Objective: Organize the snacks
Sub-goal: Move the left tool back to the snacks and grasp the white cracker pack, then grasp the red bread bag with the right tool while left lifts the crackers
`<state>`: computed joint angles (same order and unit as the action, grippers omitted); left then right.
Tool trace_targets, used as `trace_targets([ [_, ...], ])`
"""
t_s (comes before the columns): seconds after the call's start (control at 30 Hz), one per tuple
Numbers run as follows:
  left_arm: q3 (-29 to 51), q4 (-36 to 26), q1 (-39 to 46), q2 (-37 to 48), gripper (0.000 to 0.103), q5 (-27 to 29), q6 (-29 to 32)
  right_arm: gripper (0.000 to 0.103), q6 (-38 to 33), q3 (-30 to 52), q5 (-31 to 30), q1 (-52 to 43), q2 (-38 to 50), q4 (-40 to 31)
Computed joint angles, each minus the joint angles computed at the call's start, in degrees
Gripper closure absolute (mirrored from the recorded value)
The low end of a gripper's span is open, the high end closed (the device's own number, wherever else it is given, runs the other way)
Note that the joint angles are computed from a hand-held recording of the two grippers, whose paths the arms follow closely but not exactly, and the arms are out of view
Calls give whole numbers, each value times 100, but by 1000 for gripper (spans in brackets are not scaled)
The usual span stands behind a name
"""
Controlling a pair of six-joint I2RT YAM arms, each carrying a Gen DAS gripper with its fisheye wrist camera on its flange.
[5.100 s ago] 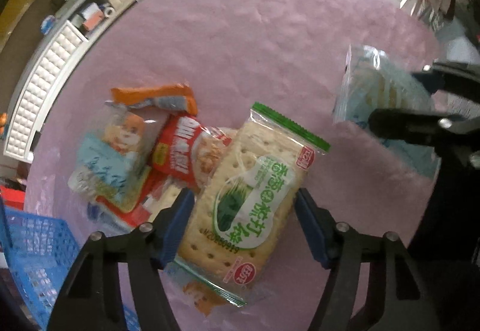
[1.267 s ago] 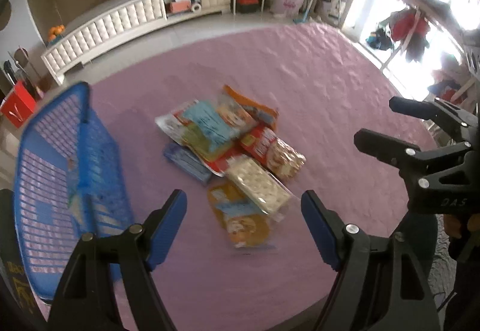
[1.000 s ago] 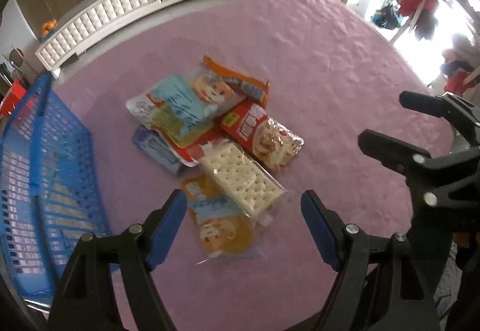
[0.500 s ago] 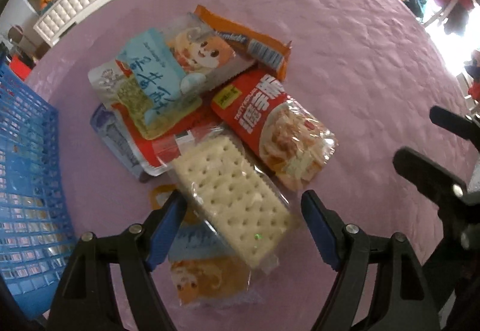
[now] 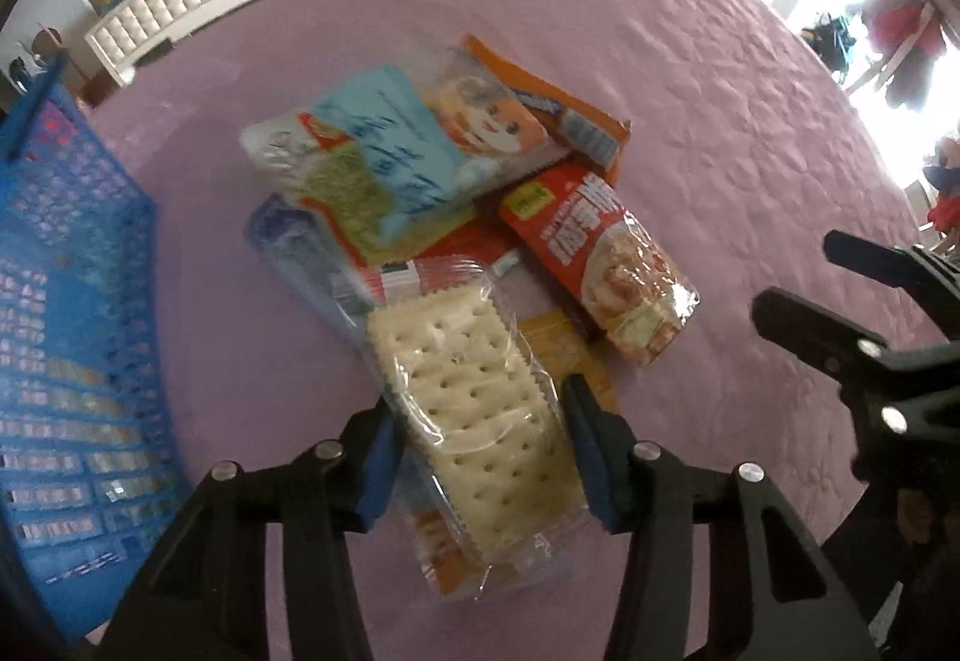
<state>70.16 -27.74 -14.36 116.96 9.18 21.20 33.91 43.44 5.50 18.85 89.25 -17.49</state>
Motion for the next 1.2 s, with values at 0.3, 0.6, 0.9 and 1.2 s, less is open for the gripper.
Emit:
trace_targets([
  [0.3,-203,237,311,-479,55,-15,206,8,-85,953,-269,212,999,52],
  [0.6,-164,260,474,-441,55,37,402,43,-276,1556,-330,252,1825,18],
  [0.9,-288,272,579,-591,56,162,575,67,-69,706,-575,130,1221,498],
  [1.2,-373,-331,964,-1344,56,883,986,73,544,313,158,737,-254,12],
])
